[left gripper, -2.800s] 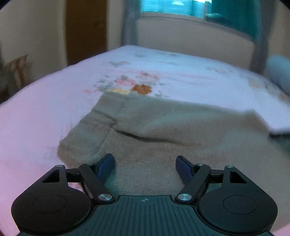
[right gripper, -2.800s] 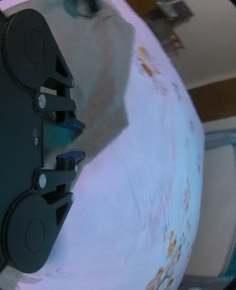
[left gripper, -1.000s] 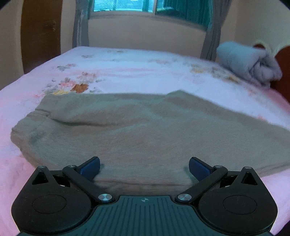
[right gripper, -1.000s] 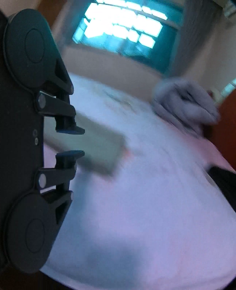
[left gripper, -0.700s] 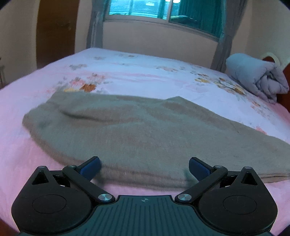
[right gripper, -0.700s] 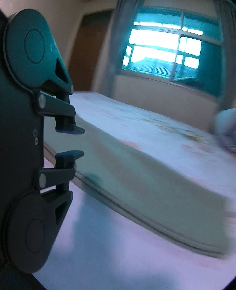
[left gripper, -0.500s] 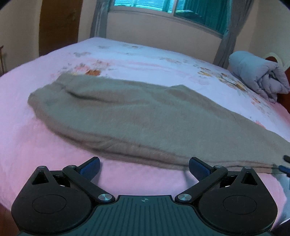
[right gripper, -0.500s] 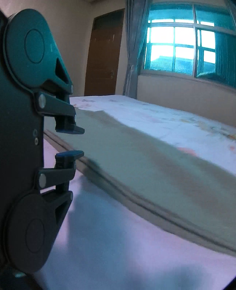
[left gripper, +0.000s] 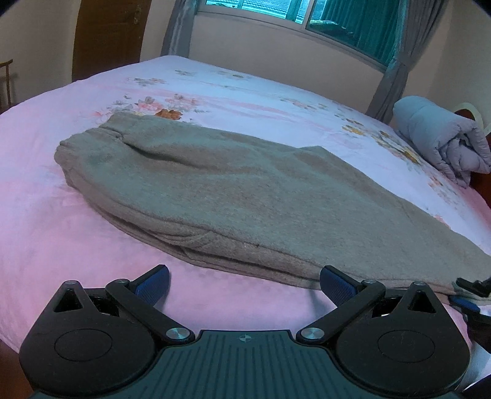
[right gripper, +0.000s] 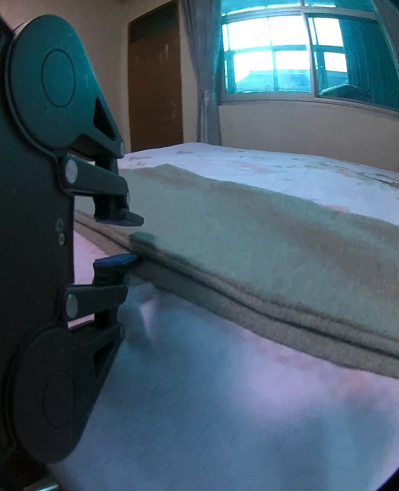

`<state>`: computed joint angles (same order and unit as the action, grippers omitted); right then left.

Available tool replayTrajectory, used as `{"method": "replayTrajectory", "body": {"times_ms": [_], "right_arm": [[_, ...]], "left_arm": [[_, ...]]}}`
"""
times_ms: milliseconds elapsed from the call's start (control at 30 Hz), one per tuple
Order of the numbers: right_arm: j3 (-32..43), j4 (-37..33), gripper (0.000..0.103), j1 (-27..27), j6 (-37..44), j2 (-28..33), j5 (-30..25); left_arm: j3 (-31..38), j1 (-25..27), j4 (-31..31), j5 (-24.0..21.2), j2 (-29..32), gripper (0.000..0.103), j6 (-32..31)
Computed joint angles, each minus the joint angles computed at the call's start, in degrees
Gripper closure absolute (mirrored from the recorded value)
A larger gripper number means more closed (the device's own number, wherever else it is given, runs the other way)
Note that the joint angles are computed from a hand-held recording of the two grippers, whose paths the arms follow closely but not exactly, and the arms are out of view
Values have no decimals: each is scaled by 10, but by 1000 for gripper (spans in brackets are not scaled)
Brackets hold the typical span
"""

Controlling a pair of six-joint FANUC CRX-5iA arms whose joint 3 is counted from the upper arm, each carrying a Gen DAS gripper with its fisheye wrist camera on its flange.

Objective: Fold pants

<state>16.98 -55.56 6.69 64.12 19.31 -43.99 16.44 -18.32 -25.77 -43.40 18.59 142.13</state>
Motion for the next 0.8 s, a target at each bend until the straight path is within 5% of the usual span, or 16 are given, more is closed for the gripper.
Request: {"method": "replayTrajectory", "body": {"times_ms": [67,367,467,567,800], "right_arm": [[-1,18,103,7,-2,2,15],[-19,73,103,25,26,-21,28],[-10,38,103,10,23,0,11],[-20,25,88,-2,37,-21,15],[-73,54,88,-41,15,-72,76]], "left_arm": [[0,0,1,0,1,0,-3],[-1,3,10,3,1,0,-14],[3,3,12,-1,3,0,-25],[4,0,2,-3,1,0,-20],[51,-12,-8,0,28,0,-45]]}}
